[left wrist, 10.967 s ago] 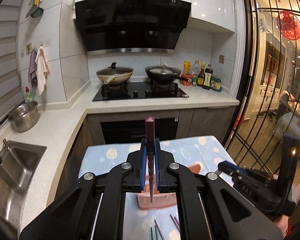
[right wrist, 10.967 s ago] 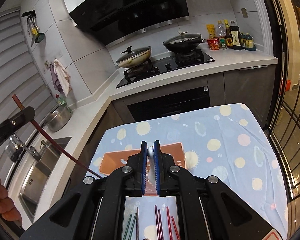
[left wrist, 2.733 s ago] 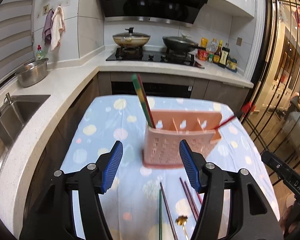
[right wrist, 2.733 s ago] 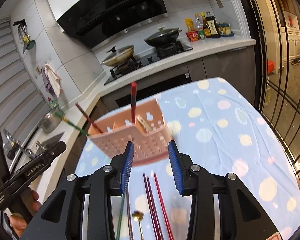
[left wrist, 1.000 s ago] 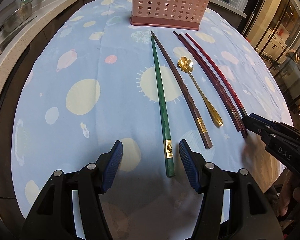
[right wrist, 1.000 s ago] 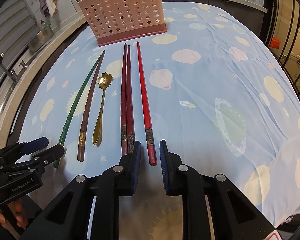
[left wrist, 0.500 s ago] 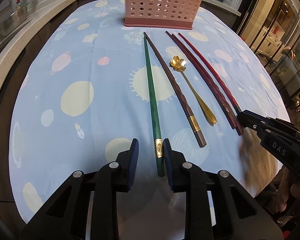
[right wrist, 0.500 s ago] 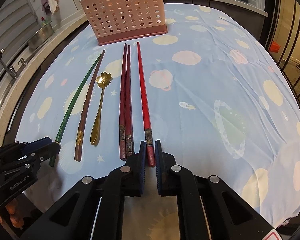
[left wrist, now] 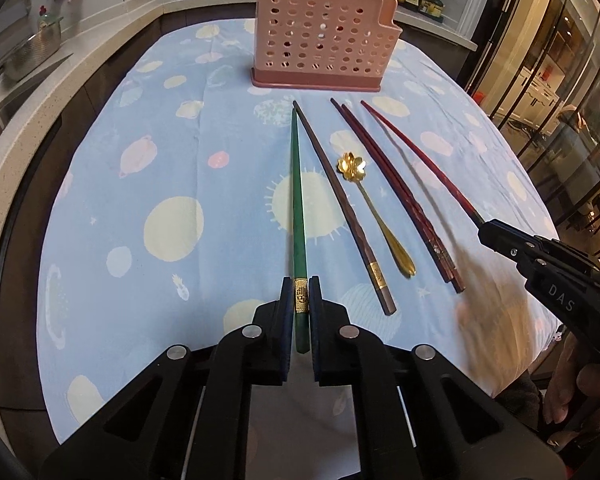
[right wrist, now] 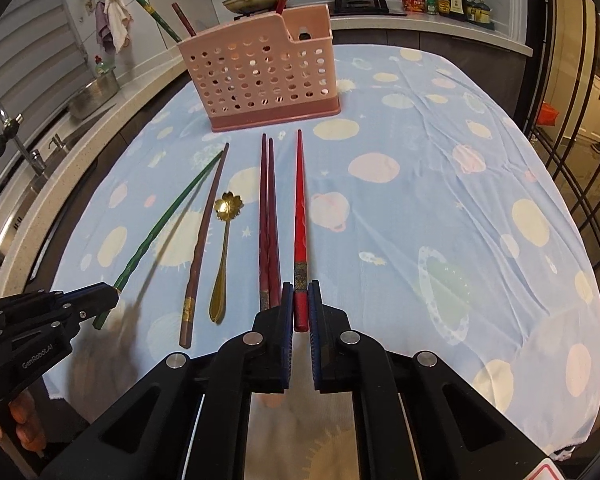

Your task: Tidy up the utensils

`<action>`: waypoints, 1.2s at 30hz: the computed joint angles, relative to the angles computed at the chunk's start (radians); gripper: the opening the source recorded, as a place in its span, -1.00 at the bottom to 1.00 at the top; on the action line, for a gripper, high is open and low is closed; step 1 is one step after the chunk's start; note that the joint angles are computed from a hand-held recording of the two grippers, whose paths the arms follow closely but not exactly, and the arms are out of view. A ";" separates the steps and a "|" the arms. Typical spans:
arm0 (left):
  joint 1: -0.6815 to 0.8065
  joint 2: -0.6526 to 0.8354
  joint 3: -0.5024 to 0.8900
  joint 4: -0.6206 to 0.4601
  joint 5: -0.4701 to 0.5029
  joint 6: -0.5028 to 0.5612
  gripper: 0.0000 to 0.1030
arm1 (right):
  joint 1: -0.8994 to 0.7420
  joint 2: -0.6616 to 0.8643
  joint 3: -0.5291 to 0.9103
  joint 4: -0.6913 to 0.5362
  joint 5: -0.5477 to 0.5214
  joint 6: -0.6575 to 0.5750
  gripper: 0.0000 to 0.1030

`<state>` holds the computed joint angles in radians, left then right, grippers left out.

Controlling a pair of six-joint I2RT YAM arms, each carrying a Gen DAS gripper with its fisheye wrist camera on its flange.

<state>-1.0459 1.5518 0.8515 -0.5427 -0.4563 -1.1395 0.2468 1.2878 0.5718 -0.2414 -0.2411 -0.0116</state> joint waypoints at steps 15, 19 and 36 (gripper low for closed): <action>0.064 -0.156 0.131 -0.166 -0.162 0.086 -1.00 | -0.102 -0.103 0.204 -0.066 -0.109 0.052 -0.86; 0.102 -0.175 0.170 -0.162 -0.178 0.142 -1.00 | -0.100 -0.095 0.249 -0.055 -0.115 0.059 -0.86; 0.116 -0.185 -0.082 -0.098 -0.074 0.030 -0.17 | -0.121 -0.144 0.211 -0.079 -0.147 0.063 -0.86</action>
